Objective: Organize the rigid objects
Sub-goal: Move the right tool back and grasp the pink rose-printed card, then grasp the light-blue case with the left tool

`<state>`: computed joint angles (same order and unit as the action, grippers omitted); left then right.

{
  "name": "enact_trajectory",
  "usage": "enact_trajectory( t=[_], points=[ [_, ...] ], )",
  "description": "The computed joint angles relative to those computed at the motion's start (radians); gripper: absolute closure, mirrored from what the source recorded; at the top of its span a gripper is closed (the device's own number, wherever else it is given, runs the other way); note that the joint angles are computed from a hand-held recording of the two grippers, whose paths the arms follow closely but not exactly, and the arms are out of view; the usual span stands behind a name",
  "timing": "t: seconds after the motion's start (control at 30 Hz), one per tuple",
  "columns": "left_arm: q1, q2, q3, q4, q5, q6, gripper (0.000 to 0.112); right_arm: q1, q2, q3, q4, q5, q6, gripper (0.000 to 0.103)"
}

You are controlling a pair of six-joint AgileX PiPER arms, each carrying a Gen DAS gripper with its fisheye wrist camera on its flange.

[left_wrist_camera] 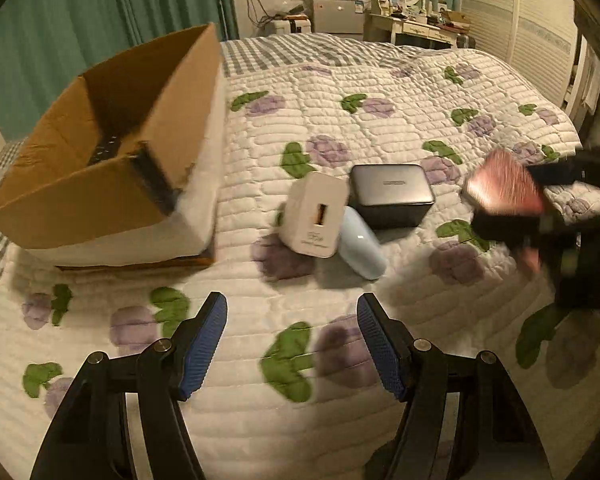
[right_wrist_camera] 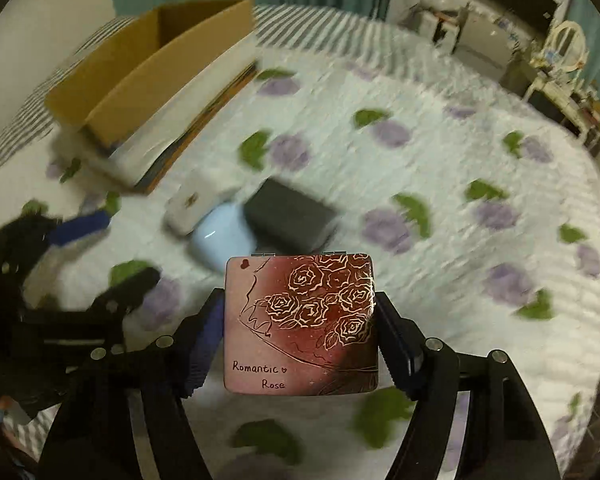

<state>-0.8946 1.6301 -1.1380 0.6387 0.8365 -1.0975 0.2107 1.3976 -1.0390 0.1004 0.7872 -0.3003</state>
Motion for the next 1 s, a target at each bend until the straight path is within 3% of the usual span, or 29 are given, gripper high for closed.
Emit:
enact_trajectory(
  t=[0.33, 0.5, 0.67, 0.73, 1.0],
  points=[
    [0.042, 0.132, -0.133, -0.165, -0.081, 0.014, 0.044, -0.134, 0.149, -0.155, -0.014, -0.037, -0.058, 0.032],
    [0.056, 0.195, -0.193, -0.219, -0.107, 0.041, 0.045, -0.192, 0.14, -0.136, 0.095, -0.028, -0.142, 0.032],
    [0.102, 0.242, -0.249, -0.266, -0.109, 0.088, 0.066, -0.204, 0.136, -0.127, 0.131, -0.029, -0.172, 0.032],
    [0.118, 0.249, -0.253, -0.276, -0.107, 0.093, 0.08, -0.206, 0.139, -0.129, 0.137, -0.027, -0.175, 0.032],
    [0.108, 0.211, -0.224, -0.296, -0.11, 0.123, 0.083, -0.188, 0.133, -0.115, 0.111, -0.046, -0.154, 0.032]
  ],
)
